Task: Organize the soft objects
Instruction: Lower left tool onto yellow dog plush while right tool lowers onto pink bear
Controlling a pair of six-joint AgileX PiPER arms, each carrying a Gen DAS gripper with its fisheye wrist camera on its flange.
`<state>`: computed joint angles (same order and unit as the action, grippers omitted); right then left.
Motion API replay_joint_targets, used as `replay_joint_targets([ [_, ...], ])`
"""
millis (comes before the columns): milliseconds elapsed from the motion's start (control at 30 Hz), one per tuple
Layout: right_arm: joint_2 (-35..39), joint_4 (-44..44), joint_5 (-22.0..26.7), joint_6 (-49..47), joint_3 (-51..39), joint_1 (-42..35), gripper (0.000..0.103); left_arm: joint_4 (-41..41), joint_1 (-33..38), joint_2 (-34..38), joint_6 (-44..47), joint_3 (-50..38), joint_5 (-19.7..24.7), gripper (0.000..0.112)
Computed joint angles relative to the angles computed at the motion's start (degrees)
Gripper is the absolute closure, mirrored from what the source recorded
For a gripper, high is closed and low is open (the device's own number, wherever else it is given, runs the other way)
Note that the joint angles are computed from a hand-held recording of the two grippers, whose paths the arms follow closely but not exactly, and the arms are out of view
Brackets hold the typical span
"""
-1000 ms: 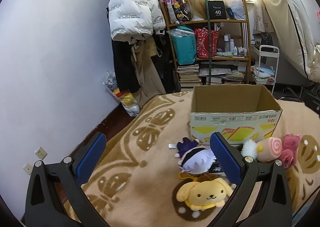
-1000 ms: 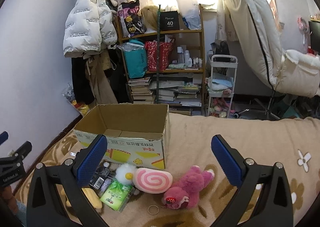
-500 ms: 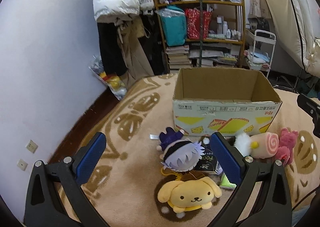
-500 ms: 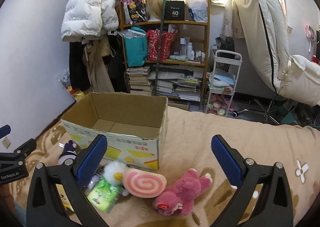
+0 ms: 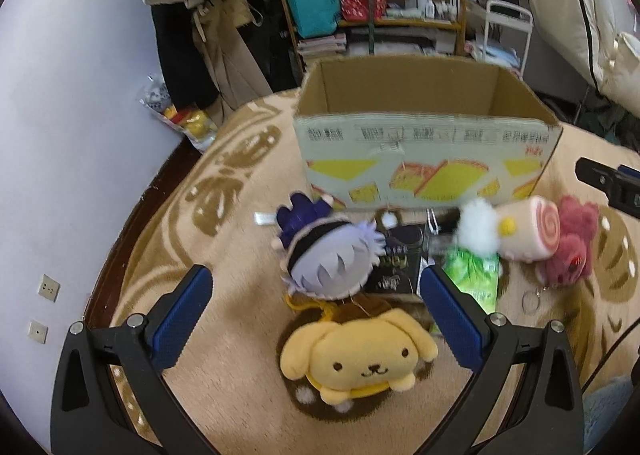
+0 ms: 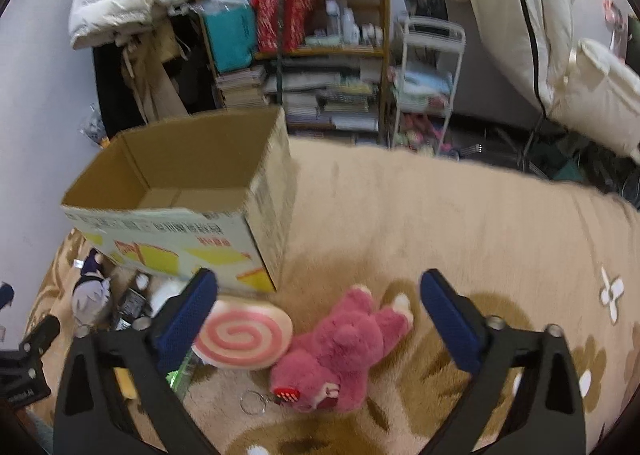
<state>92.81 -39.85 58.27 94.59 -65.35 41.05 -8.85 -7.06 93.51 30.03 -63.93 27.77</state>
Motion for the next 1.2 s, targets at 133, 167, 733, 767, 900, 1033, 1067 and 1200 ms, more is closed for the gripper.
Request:
replay_joint_targets([
  [133, -0.53, 4.49, -3.1, -0.42, 2.24, -2.66, 0.02, 2.85, -1.11, 1.66, -1.87, -0.29, 1.71, 0.01],
  [167, -0.71, 5.45, -3.81, -0.59, 2.84, -3.43, 0.021, 3.19, -1.32, 2.1, -1.9, -0.58, 2.32, 0.01],
  [733, 3.85, 19.89, -8.57, -10.14, 4.67, -10.27, 0.022, 7.86, -3.96, 9.9, -2.34, -4.47, 11.42, 0.01],
  [767, 4.27, 20.18, -8.86, -10.05, 4.58, -10.2, 0.022, 8.12, -4.19, 10.15, -2.3, -4.42, 11.55, 0.01],
  [900, 5.22, 21.07, -11.08, -10.63, 5.17, -11.41, 0.022, 10.98, -5.99, 10.62, -4.67, -3.23, 11.28, 0.01],
  [1033, 6.29, 23.62, -15.01, -12.4, 5.82, -13.92, 0.022, 13.23, -6.96, 11.32, -7.18, -2.84, 10.72, 0.01],
  [1067, 6.65, 23.92, -15.33, -12.82, 5.59, -14.32, 0.022, 13.52, -7.09, 11.37, -7.6, -2.76, 10.69, 0.01],
  [1200, 8.14, 22.73, -13.33, -13.94, 3.43, -14.07, 0.022, 15.11, -7.67, 11.96, -9.17, -2.78, 10.39, 0.01],
])
